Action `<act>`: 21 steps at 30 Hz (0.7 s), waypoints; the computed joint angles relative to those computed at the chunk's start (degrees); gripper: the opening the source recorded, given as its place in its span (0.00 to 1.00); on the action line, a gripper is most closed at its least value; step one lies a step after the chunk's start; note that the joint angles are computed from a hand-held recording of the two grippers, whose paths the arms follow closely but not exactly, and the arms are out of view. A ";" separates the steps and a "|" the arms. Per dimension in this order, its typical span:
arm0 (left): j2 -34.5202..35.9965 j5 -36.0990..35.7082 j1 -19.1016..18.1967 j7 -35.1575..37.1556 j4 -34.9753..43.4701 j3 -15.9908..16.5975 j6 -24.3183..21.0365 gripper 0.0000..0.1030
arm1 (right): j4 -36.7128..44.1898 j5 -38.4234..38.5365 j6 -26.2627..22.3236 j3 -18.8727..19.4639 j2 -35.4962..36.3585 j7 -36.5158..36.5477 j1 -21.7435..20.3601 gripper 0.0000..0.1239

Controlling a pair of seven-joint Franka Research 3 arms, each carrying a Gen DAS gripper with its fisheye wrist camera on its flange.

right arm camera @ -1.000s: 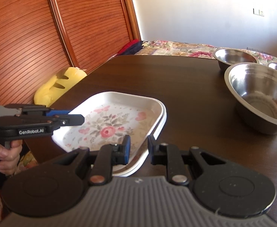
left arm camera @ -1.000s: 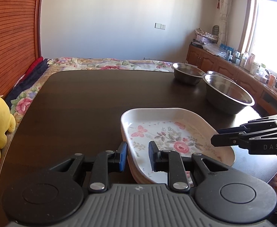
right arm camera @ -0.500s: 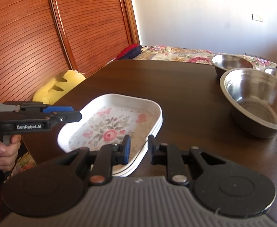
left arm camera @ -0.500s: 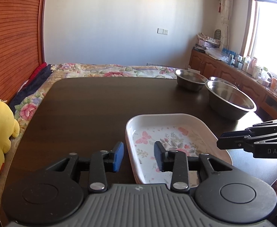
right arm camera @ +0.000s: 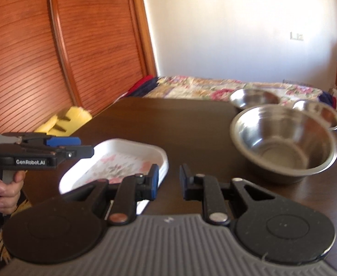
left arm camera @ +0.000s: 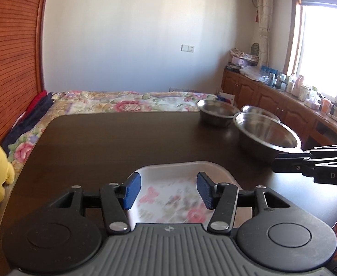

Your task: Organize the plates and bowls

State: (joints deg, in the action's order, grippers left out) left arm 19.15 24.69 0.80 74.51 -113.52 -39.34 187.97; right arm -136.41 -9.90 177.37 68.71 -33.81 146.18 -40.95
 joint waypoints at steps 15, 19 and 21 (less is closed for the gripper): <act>10.10 -2.61 -14.18 6.67 15.41 3.76 -4.53 0.56 | -9.01 0.82 0.40 -5.83 -12.88 1.89 0.26 0.25; 12.92 -4.64 -19.54 8.37 20.84 7.25 -6.87 0.61 | -11.24 0.63 1.21 -6.82 -14.61 1.48 -0.47 0.29; 14.12 -5.66 -21.83 8.97 23.32 8.85 -8.09 0.62 | -12.13 0.57 2.14 -7.16 -14.82 0.95 -1.33 0.38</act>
State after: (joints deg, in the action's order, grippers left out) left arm 33.27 19.02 -21.03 83.48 -90.20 -30.49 179.88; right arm -148.54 -9.33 179.51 61.55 -48.63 147.13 -42.29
